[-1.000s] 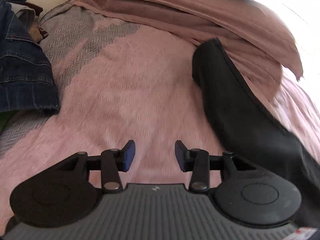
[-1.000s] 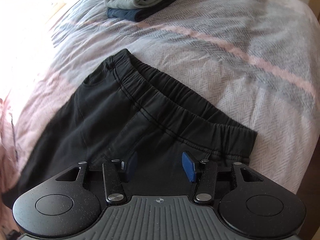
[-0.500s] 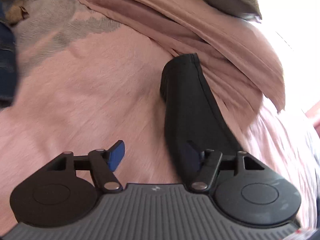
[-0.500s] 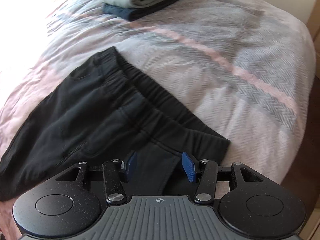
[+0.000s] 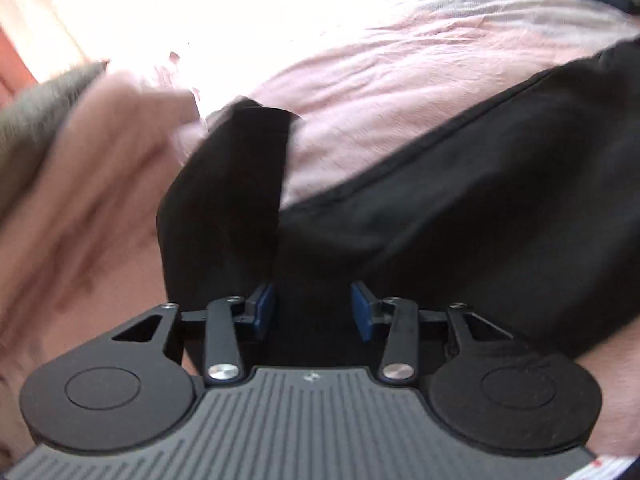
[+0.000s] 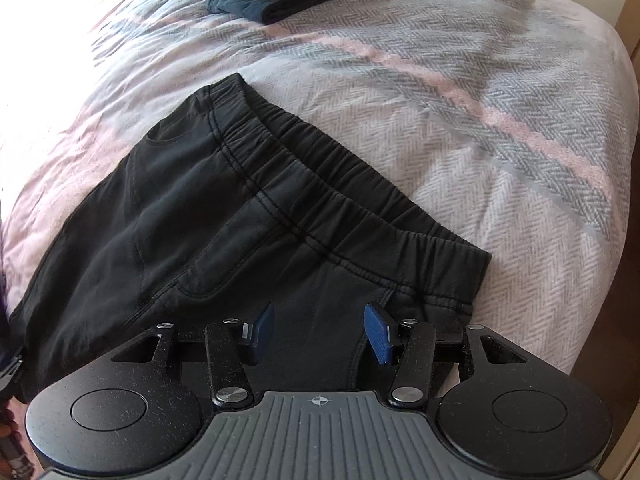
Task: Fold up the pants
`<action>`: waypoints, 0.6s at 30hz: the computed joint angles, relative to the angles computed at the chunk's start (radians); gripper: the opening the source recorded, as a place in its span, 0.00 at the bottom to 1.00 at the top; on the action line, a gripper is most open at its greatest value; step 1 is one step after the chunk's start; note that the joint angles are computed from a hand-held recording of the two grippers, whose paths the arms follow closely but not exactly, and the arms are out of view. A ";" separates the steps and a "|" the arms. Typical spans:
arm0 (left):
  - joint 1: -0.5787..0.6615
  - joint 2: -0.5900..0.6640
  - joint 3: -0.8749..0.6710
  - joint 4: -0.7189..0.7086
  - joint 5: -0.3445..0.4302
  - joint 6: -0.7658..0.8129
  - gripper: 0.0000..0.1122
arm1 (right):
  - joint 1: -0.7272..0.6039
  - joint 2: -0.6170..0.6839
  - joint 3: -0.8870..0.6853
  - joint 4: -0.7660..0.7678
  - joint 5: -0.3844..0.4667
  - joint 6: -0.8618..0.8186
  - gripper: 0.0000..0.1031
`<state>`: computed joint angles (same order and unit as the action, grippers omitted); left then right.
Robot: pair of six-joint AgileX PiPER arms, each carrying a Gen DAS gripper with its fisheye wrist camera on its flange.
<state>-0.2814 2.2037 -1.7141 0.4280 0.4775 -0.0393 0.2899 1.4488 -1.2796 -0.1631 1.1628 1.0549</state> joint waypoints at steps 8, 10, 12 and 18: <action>0.087 0.003 -0.112 -0.345 0.000 0.370 0.32 | -0.011 0.009 -0.007 -0.001 0.019 0.039 0.46; 0.085 0.017 -0.160 -0.405 0.018 0.495 0.32 | -0.008 0.011 -0.011 0.013 0.018 0.044 0.46; 0.079 0.009 -0.159 -0.427 -0.009 0.540 0.34 | 0.001 0.006 -0.016 0.019 0.014 0.028 0.46; 0.028 0.250 -0.461 -0.045 0.193 0.321 0.27 | 0.025 0.004 -0.011 0.003 0.030 0.083 0.46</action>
